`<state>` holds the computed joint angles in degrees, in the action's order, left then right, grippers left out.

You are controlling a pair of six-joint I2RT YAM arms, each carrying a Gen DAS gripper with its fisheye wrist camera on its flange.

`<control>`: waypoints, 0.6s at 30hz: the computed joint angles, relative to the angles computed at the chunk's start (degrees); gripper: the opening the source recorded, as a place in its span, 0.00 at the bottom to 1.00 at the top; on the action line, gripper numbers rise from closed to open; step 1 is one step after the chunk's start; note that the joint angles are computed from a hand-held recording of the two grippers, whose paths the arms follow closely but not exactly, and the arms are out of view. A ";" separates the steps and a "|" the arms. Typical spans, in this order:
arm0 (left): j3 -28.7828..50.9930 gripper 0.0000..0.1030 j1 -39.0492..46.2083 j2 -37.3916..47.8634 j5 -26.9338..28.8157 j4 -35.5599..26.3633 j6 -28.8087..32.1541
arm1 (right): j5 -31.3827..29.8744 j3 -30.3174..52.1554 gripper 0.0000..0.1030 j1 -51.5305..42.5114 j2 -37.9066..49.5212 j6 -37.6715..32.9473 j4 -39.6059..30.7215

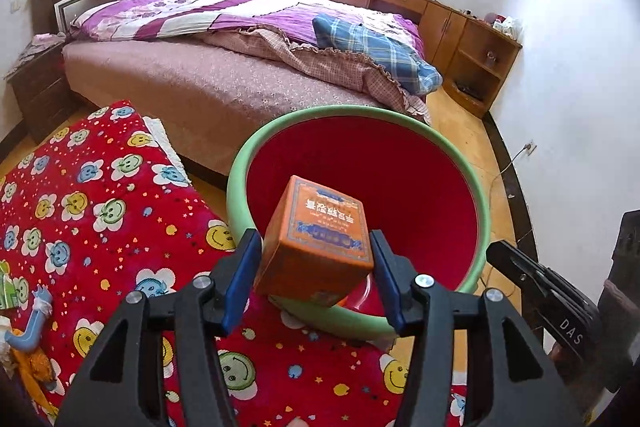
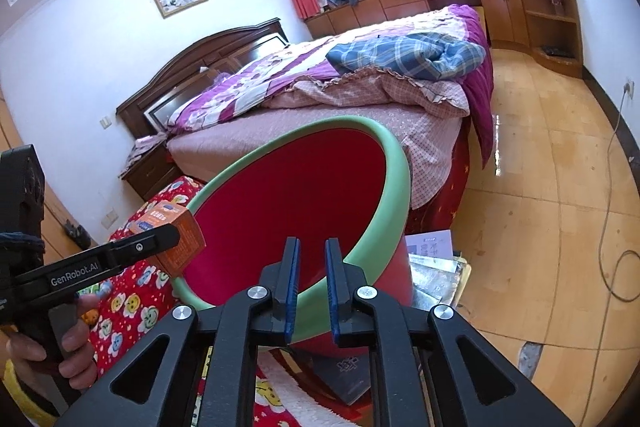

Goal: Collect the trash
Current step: 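Open both tools to drop the box and mesh bag into the bucket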

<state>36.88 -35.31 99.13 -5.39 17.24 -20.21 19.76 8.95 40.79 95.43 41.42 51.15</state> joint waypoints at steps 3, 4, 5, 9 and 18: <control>-0.76 0.56 -0.26 -1.07 0.64 0.74 0.06 | -0.02 -0.40 0.16 0.12 -0.22 0.19 0.48; -1.22 0.58 -0.37 -1.61 0.89 1.30 0.10 | 0.02 -0.39 0.17 0.14 -0.28 0.19 0.50; -1.86 0.59 -0.49 -2.22 1.08 2.02 0.15 | 0.31 -0.51 0.19 0.38 -0.55 0.28 0.47; -4.08 0.61 -1.19 -4.47 1.27 2.96 -0.33 | 0.91 -0.71 0.24 1.02 -1.27 0.63 0.16; -10.29 0.62 -2.03 -12.26 0.39 1.58 -4.00 | 2.02 -0.10 0.37 3.62 -5.55 1.51 -5.07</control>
